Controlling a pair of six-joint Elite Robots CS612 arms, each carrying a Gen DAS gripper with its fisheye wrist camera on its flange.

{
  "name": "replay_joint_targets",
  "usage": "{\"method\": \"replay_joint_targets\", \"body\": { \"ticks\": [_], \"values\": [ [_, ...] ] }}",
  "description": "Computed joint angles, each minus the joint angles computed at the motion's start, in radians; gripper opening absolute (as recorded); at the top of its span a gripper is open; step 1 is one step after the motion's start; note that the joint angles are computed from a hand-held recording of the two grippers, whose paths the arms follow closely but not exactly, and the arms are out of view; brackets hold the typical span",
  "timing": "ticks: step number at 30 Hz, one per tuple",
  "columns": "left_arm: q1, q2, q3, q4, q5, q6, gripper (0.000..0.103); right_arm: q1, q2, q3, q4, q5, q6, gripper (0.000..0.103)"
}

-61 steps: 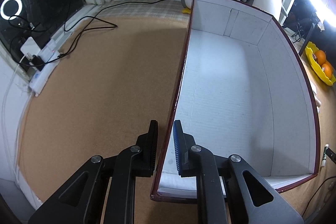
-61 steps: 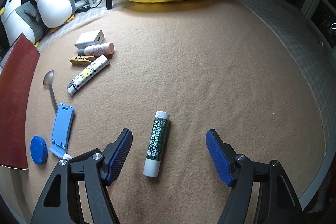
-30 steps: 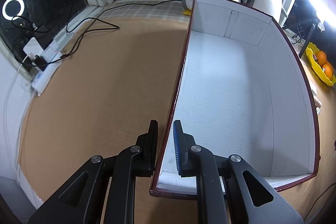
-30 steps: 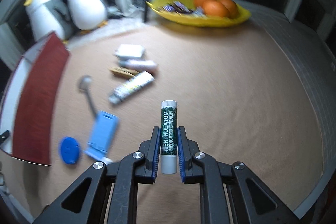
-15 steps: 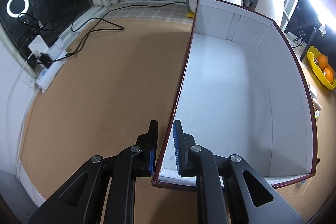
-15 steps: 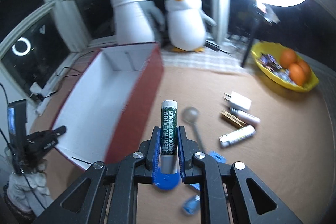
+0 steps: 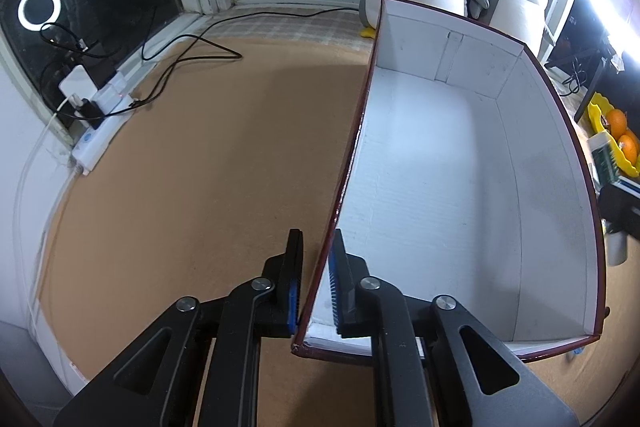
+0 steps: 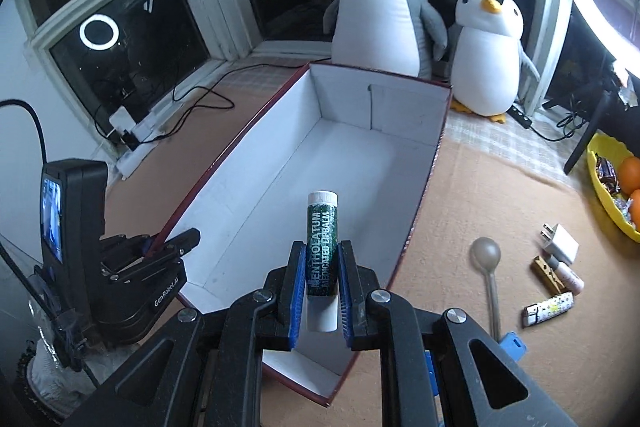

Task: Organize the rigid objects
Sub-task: 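Carry the green stick into the box and open the right tool, then move the right tool back and grasp the black cylinder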

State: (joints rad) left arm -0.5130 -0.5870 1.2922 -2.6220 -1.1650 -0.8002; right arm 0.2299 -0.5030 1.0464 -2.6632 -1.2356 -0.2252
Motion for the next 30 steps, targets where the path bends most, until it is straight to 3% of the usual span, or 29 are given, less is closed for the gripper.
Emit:
{"method": "replay_joint_targets", "body": {
  "ticks": [12,17,21,25,30],
  "values": [
    [0.006,0.003,-0.001,-0.015,-0.021,0.022,0.009,0.009,0.005,-0.007,0.028,-0.007,-0.017,0.014],
    [0.010,0.009,-0.009,-0.013,-0.040,0.039,0.009,0.013,-0.003,0.012,0.001,-0.023,-0.012,0.038],
    [0.016,0.014,-0.020,-0.005,-0.062,0.075,0.009,0.007,-0.014,0.033,-0.019,-0.037,0.021,0.040],
    [0.019,0.018,-0.030,0.008,-0.078,0.124,0.009,-0.007,-0.031,0.069,-0.055,-0.049,0.064,0.050],
    [0.021,0.018,-0.031,0.007,-0.091,0.159,0.009,-0.034,-0.057,0.143,-0.146,-0.125,0.153,0.057]
  ]
}}
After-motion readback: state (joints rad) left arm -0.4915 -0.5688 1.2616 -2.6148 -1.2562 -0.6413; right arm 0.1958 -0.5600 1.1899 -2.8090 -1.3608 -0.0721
